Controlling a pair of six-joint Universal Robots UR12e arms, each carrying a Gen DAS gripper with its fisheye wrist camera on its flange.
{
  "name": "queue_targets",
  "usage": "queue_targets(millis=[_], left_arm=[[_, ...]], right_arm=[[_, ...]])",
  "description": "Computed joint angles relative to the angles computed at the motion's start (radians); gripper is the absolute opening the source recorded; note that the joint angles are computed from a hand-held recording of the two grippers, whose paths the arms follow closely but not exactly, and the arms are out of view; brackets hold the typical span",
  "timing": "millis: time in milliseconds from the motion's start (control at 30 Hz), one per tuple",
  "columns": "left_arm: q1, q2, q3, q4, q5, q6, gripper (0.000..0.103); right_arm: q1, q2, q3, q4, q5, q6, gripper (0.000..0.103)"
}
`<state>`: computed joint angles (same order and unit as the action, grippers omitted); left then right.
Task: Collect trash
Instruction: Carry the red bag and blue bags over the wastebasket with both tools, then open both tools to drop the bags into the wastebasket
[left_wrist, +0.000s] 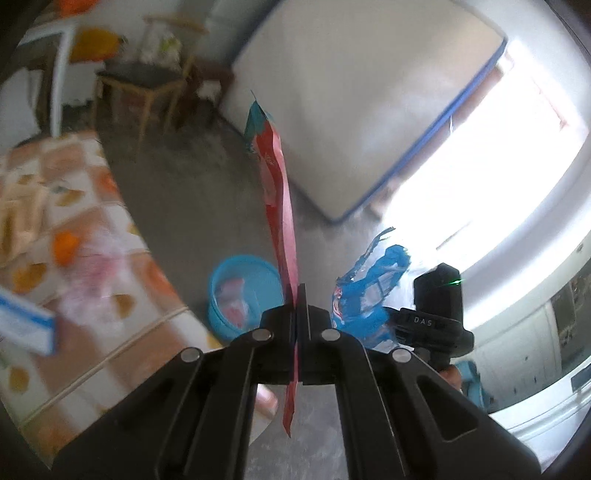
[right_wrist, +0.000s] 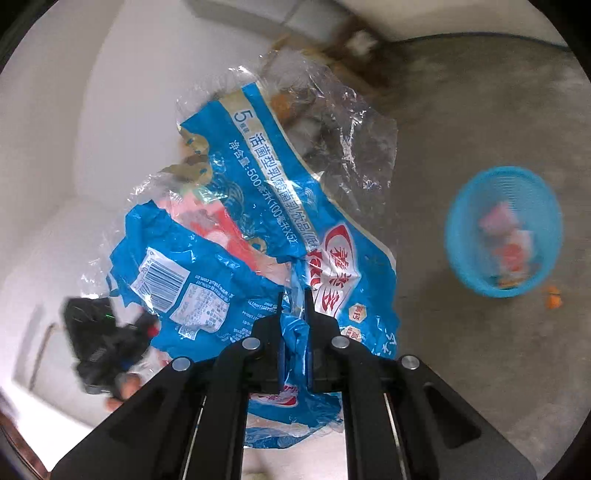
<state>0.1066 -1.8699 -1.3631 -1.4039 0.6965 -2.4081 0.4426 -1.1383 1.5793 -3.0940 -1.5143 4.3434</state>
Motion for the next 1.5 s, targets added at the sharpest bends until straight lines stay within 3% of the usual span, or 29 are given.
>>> queue_targets(millis=[200, 367, 600, 667, 700, 733, 767, 900, 1000, 1233, 1400, 1500], left_arm=[[-0.153, -0.1, 0.069, 0.053, 0.235, -0.028, 0.0], [-0.256, -0.196, 0.121, 0.088, 0.415, -0.054, 0.0], [-0.329, -0.295, 0.181, 0.084, 0.522, -0.065, 0.0], [-0.337, -0.318, 0.199, 0.073, 0.525, -0.067, 0.007], [-0.341, -0.328, 0.206, 0.071, 0.525, -0.074, 0.016], [-0.343, -0.336, 0.211, 0.073, 0.525, -0.082, 0.028], [-0.343, -0.343, 0.218, 0.072, 0.523, -0.093, 0.032], [-0.331, -0.346, 0.234, 0.031, 0.493, -0.099, 0.034], [-0.319, -0.329, 0.227, 0.044, 0.478, -0.078, 0.035], [-0.27, -0.255, 0.224, 0.048, 0.405, 0.024, 0.058], [-0.199, -0.173, 0.193, 0.079, 0.356, 0.095, 0.07], [-0.142, -0.135, 0.177, 0.101, 0.317, 0.087, 0.077]], right_arm=[[-0.026, -0.008, 0.026, 0.239, -0.109, 0.077, 0.008], [-0.064, 0.018, 0.034, 0.36, -0.107, 0.109, 0.008], [-0.131, 0.117, -0.006, 0.408, -0.017, 0.126, 0.01], [-0.146, 0.135, -0.005, 0.416, 0.017, 0.115, 0.011], [-0.153, 0.145, -0.008, 0.416, 0.033, 0.103, 0.018], [-0.161, 0.16, -0.018, 0.432, 0.051, 0.079, 0.024], [-0.166, 0.173, -0.037, 0.482, 0.056, 0.062, 0.036], [-0.18, 0.183, -0.048, 0.542, 0.073, 0.018, 0.05], [-0.177, 0.174, -0.036, 0.512, 0.039, -0.005, 0.055], [-0.163, 0.115, 0.03, 0.43, -0.082, 0.017, 0.056], [-0.145, 0.064, 0.109, 0.244, -0.15, 0.056, 0.054], [-0.138, 0.054, 0.116, 0.233, -0.152, 0.066, 0.05]])
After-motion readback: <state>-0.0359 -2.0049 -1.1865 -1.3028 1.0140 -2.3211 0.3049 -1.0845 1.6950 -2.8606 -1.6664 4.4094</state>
